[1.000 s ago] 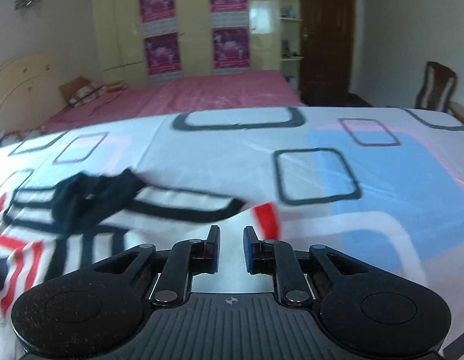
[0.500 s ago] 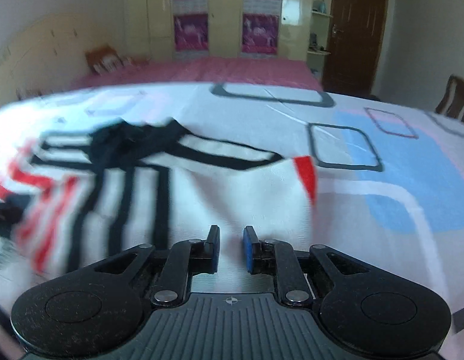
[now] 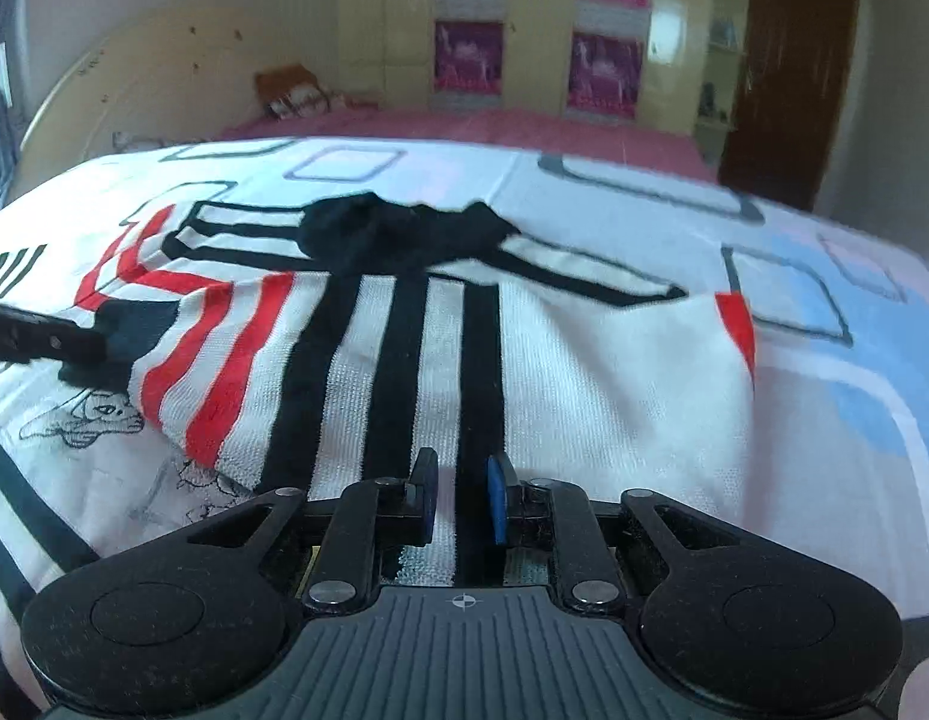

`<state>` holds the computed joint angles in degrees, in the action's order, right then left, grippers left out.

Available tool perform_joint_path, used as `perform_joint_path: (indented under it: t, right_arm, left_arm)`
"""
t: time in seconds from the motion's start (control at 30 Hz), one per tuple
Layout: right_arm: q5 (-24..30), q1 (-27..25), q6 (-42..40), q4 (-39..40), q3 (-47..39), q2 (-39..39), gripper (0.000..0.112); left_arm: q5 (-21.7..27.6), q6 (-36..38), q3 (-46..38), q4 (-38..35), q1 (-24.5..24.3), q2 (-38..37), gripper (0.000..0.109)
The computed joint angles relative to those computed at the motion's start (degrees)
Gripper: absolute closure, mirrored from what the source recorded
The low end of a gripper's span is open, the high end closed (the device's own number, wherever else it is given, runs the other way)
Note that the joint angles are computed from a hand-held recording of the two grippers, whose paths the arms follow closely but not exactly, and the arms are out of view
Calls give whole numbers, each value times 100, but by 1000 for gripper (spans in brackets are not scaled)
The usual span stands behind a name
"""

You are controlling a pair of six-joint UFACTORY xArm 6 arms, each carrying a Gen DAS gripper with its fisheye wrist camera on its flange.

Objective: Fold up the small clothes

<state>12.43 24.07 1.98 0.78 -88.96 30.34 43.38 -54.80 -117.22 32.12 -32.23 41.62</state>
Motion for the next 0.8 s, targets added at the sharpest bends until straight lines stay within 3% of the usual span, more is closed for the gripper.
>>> perform_joint_path:
  t: [0.07,0.1,0.13,0.17,0.4,0.47,0.63,0.8]
  right_arm:
    - [-124,68,-629,664,0,-27,91]
    - [-211,125,-919,940,-33,-13,80]
    - [-248,181,-1139,1133,-83,18,61]
    - [-275,232,-1255,1216,-170,86,57]
    - [36,512,-1901,2477,-824,512,57]
    - [133,556,-1843,2425,-974,607,57]
    - [508,584,-945,1139,-1306,822,57]
    - [492,654,-528,1065,-1420,775,57]
  left_arm:
    - [14,-259,244,131,-18,-206,78]
    - [16,-386,376,182,-25,-315,78]
    - [36,-503,484,235,-40,-411,78]
    - [62,-587,574,284,-57,-493,77]
    - [253,-1180,1331,659,-158,-1186,72]
    - [259,-1314,1596,720,-149,-1401,70]
    - [82,-1543,2196,760,-8,-1822,70]
    - [-327,-1605,2797,742,276,-2157,70]
